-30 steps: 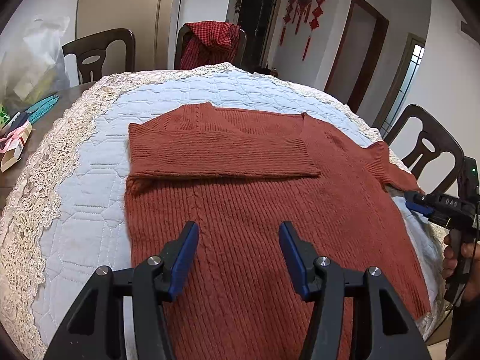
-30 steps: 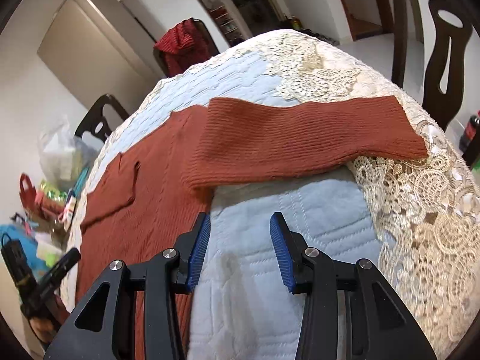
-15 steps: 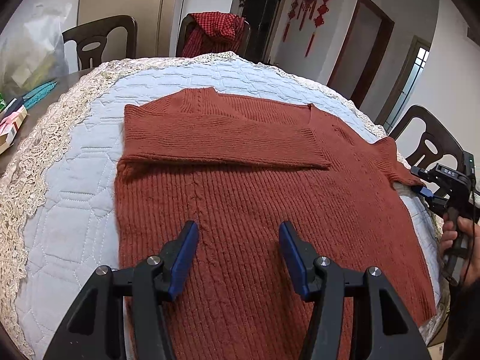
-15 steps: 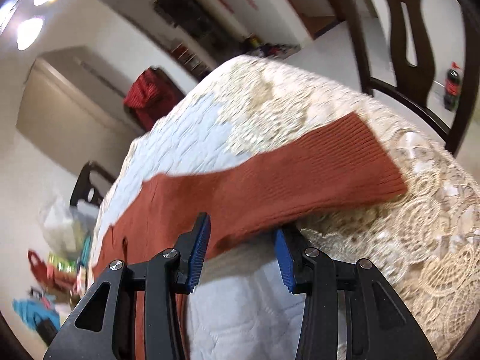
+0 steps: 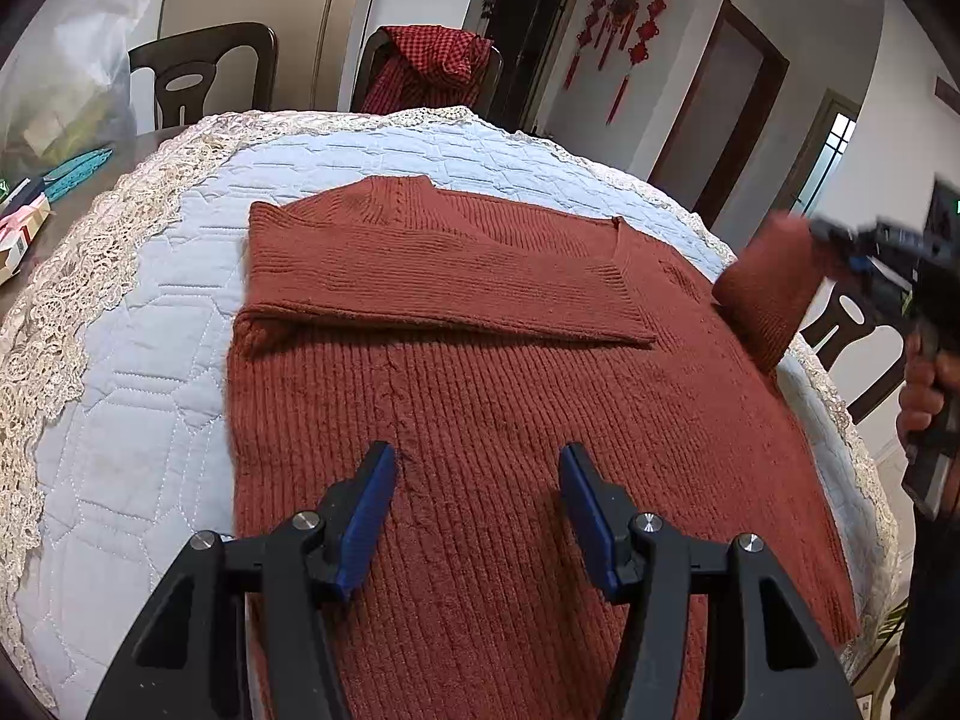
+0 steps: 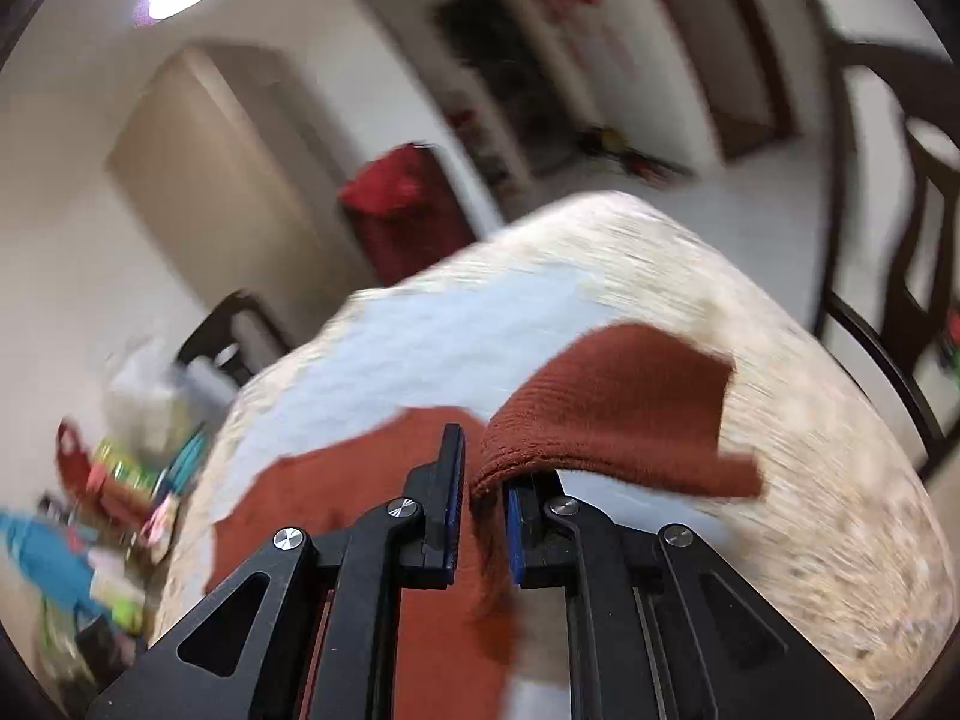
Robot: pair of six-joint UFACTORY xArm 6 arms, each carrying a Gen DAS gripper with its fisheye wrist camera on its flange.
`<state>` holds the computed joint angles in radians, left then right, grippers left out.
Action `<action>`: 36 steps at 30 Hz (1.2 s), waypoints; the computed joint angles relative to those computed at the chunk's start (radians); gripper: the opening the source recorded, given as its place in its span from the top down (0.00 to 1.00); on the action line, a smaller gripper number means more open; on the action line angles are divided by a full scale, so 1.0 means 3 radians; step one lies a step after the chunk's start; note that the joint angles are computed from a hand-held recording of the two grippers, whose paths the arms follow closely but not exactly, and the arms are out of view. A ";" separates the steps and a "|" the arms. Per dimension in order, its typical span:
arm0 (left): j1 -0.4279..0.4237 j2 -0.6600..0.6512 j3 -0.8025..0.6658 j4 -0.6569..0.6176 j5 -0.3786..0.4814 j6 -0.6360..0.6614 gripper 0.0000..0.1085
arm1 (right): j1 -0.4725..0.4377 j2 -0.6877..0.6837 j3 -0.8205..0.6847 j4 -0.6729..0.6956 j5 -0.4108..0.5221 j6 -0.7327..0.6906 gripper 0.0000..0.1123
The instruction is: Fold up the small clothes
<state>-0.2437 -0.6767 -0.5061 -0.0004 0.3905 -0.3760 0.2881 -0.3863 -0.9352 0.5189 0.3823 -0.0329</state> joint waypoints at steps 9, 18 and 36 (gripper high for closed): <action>0.0017 -0.0059 0.0032 -0.0088 -0.0004 0.0048 0.45 | 0.0706 0.0516 -0.0407 0.0281 0.0636 -0.0963 0.71; 0.0065 0.0082 -0.0350 -0.0420 0.0079 0.0507 0.46 | 0.0490 0.0120 0.0072 0.0491 0.0688 -0.1072 0.66; -0.0029 0.1376 -0.1302 -0.0711 0.0197 0.1071 0.89 | 0.0128 0.0016 0.0443 0.0098 0.0377 -0.0482 0.83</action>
<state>-0.2524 -0.2641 -0.8967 -0.2138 0.4494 -0.0547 0.3265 -0.3815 -0.8022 0.5484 0.4953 -0.1776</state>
